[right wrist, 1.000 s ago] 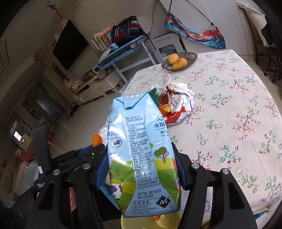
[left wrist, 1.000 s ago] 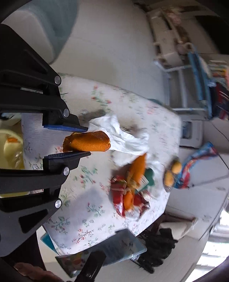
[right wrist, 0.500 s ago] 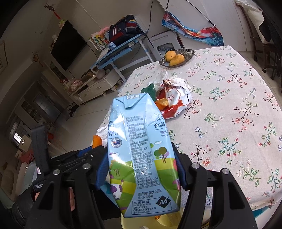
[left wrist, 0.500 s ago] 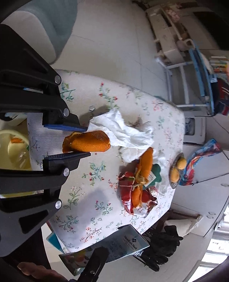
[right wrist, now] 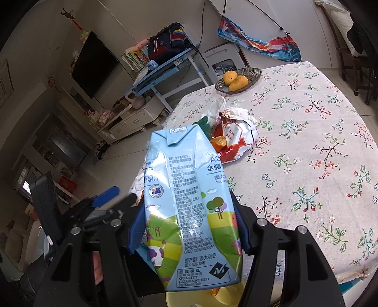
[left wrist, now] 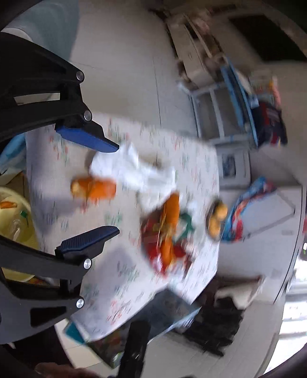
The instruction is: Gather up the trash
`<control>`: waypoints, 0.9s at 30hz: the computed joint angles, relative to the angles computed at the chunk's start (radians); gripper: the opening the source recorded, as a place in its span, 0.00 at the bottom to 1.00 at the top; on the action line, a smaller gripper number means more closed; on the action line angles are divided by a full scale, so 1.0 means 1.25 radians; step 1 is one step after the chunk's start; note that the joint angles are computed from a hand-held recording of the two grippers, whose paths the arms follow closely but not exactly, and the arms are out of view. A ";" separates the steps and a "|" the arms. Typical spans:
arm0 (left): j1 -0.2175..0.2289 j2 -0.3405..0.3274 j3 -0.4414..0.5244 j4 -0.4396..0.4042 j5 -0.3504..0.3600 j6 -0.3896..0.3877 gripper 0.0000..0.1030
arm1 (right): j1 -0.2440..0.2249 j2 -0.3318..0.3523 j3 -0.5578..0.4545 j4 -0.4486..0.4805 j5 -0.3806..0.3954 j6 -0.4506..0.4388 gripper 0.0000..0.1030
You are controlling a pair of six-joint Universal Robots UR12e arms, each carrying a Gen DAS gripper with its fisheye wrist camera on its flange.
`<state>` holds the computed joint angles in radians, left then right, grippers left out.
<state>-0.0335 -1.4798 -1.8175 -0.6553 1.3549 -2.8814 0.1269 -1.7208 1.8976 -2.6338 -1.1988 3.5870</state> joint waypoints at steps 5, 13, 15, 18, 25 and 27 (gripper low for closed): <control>-0.020 -0.017 0.014 -0.047 0.043 -0.009 0.58 | -0.001 -0.004 0.005 -0.004 -0.001 0.005 0.59; -0.013 -0.046 0.036 -0.108 0.049 -0.058 0.37 | 0.002 -0.005 0.005 -0.001 0.000 0.006 0.59; -0.013 -0.048 0.036 -0.103 0.047 -0.069 0.22 | 0.002 -0.005 0.005 0.003 -0.001 0.004 0.59; -0.005 -0.044 0.038 -0.113 0.021 -0.069 0.21 | -0.001 -0.005 0.005 0.007 0.000 0.006 0.59; 0.002 -0.011 0.016 -0.070 0.031 -0.062 0.42 | 0.000 -0.006 0.005 0.006 0.001 0.009 0.59; 0.004 -0.001 0.007 -0.058 0.026 -0.055 0.46 | 0.001 -0.006 0.005 0.006 0.000 0.012 0.59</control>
<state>-0.0285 -1.4814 -1.8085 -0.7271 1.3870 -2.9502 0.1280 -1.7285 1.9039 -2.6266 -1.1986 3.6024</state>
